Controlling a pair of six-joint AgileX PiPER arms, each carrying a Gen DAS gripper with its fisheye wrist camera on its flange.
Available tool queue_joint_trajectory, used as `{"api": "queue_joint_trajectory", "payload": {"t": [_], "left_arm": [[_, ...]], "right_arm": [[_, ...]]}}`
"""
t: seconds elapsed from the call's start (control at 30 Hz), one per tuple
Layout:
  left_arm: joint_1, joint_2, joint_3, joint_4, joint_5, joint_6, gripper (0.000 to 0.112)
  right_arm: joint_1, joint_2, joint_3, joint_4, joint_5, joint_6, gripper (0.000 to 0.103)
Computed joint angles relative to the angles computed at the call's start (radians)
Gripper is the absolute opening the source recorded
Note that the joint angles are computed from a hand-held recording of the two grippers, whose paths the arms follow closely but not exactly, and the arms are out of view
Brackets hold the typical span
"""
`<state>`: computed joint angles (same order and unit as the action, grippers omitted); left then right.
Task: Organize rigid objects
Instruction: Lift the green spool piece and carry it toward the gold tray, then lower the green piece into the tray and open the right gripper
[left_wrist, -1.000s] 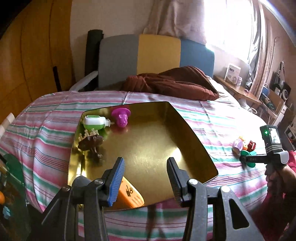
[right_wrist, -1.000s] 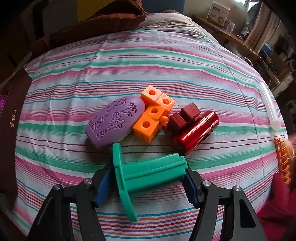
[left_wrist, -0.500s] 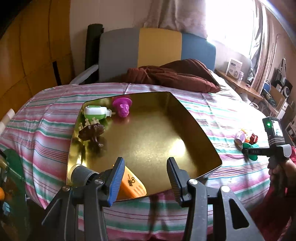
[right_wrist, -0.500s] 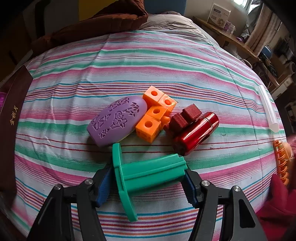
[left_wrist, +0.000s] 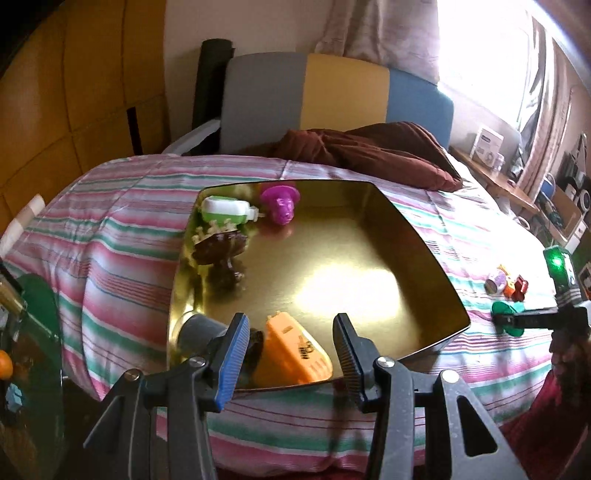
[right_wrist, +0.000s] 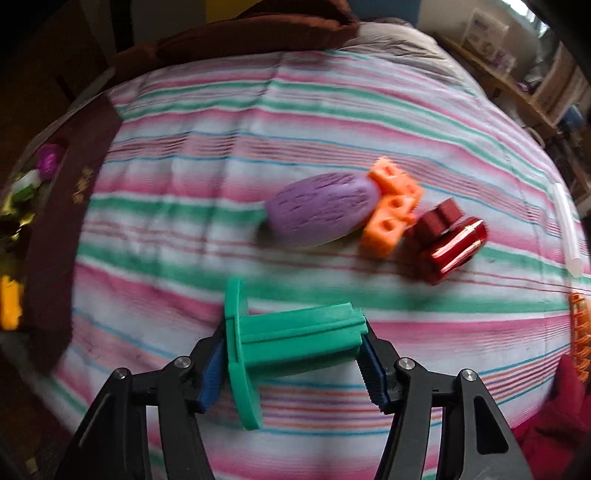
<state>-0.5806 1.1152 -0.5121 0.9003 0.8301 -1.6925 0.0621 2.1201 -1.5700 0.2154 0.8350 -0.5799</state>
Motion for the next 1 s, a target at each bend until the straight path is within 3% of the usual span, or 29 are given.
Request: {"api": "queue_joint_trajectory", "payload": {"t": [0.23, 0.37, 0.47, 0.6, 0.83, 1.0], "left_arm": [[0.024, -0.072, 0.052, -0.01, 0.025, 0.003, 0.047], [0.064, -0.102, 0.072, -0.024, 0.006, 0.019, 0.047], [0.08, -0.122, 0.08, -0.027, 0.008, 0.03, 0.047], [0.097, -0.149, 0.092, -0.033, 0.016, 0.049, 0.047], [0.201, -0.208, 0.131, -0.078, -0.027, 0.126, 0.047], [0.296, -0.224, 0.155, -0.11, -0.091, 0.19, 0.047]], "right_arm": [[0.027, -0.172, 0.12, 0.242, 0.006, -0.182, 0.062], [0.137, -0.272, 0.181, 0.364, -0.013, -0.293, 0.062], [0.252, -0.274, 0.166, 0.402, -0.023, -0.296, 0.062], [0.399, -0.179, 0.047, 0.328, -0.007, -0.176, 0.062], [0.585, 0.106, -0.337, 0.099, 0.112, 0.166, 0.062], [0.634, 0.319, -0.684, 0.027, 0.26, 0.345, 0.063]]}}
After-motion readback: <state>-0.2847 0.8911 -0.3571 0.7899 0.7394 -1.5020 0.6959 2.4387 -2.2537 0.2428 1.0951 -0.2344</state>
